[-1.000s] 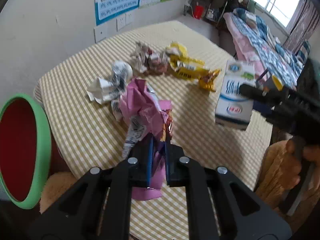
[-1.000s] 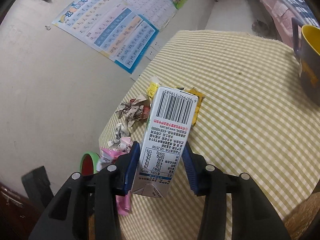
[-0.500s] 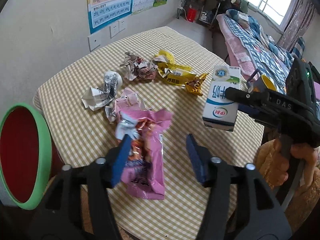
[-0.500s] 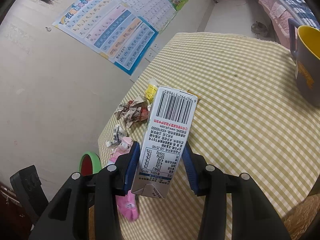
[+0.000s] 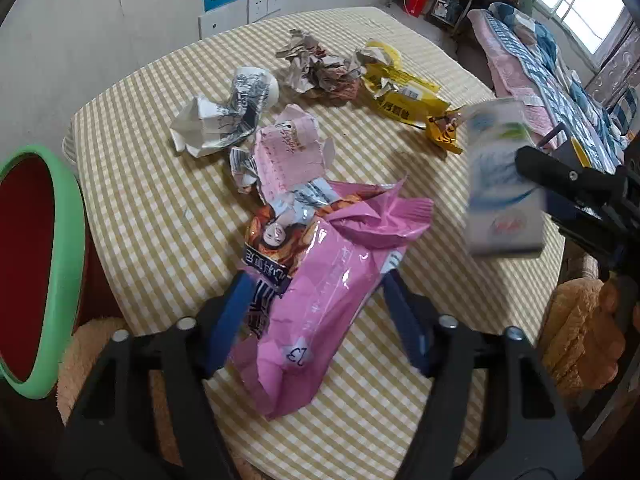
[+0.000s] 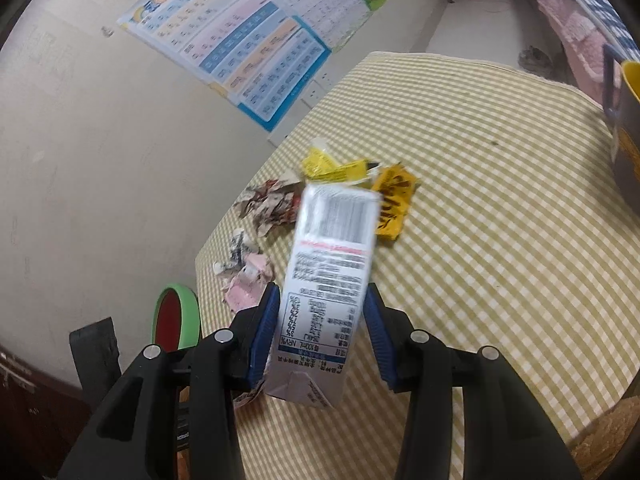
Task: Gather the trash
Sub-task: 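Lift the pink bag with the left tool while the right tool regrasps the milk carton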
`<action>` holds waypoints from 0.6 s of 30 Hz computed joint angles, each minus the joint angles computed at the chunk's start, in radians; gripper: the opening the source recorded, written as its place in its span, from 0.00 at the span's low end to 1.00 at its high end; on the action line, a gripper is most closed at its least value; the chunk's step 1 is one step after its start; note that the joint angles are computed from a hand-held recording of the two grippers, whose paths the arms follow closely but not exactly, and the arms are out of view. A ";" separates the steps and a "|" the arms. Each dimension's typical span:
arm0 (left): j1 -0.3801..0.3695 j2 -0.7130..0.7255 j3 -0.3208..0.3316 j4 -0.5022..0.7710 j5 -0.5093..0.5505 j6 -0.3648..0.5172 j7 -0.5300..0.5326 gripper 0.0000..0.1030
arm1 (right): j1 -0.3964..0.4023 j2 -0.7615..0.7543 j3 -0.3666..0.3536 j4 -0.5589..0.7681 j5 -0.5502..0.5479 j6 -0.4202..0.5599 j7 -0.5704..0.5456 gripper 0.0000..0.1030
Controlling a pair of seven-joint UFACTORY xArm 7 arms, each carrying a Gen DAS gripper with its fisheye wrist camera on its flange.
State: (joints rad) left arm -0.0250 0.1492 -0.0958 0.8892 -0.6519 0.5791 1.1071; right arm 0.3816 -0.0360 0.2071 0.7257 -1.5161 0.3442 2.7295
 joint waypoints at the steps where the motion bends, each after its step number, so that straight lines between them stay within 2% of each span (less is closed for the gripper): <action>1: -0.001 -0.008 -0.004 -0.008 -0.007 -0.009 0.015 0.55 | 0.000 0.010 0.000 0.009 -0.007 -0.005 -0.003 0.40; 3: -0.002 -0.020 -0.006 -0.017 -0.022 -0.010 0.036 0.49 | 0.002 0.028 -0.002 0.025 -0.009 -0.011 -0.019 0.40; 6: -0.007 -0.043 -0.006 -0.033 -0.054 -0.013 0.072 0.46 | 0.007 0.042 -0.006 0.039 -0.009 -0.011 -0.041 0.39; 10: -0.018 -0.064 0.005 -0.039 -0.074 -0.015 0.094 0.45 | 0.011 0.047 -0.011 0.040 -0.004 -0.013 -0.051 0.35; 14: -0.020 -0.076 0.016 -0.022 -0.107 -0.004 0.097 0.45 | 0.012 0.052 -0.014 0.025 0.077 -0.005 -0.109 0.37; 16: -0.020 -0.082 0.022 -0.015 -0.126 0.001 0.099 0.45 | 0.012 0.049 -0.017 0.016 0.090 -0.003 -0.110 0.42; 18: -0.019 -0.090 0.027 -0.009 -0.144 0.009 0.105 0.45 | 0.013 0.042 -0.015 0.005 0.118 0.014 -0.124 0.53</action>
State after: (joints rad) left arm -0.0437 0.0592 -0.0685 0.8802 -0.7961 0.5883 1.2117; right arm 0.3949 0.0058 0.1918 0.7306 -1.3980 0.3581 2.6054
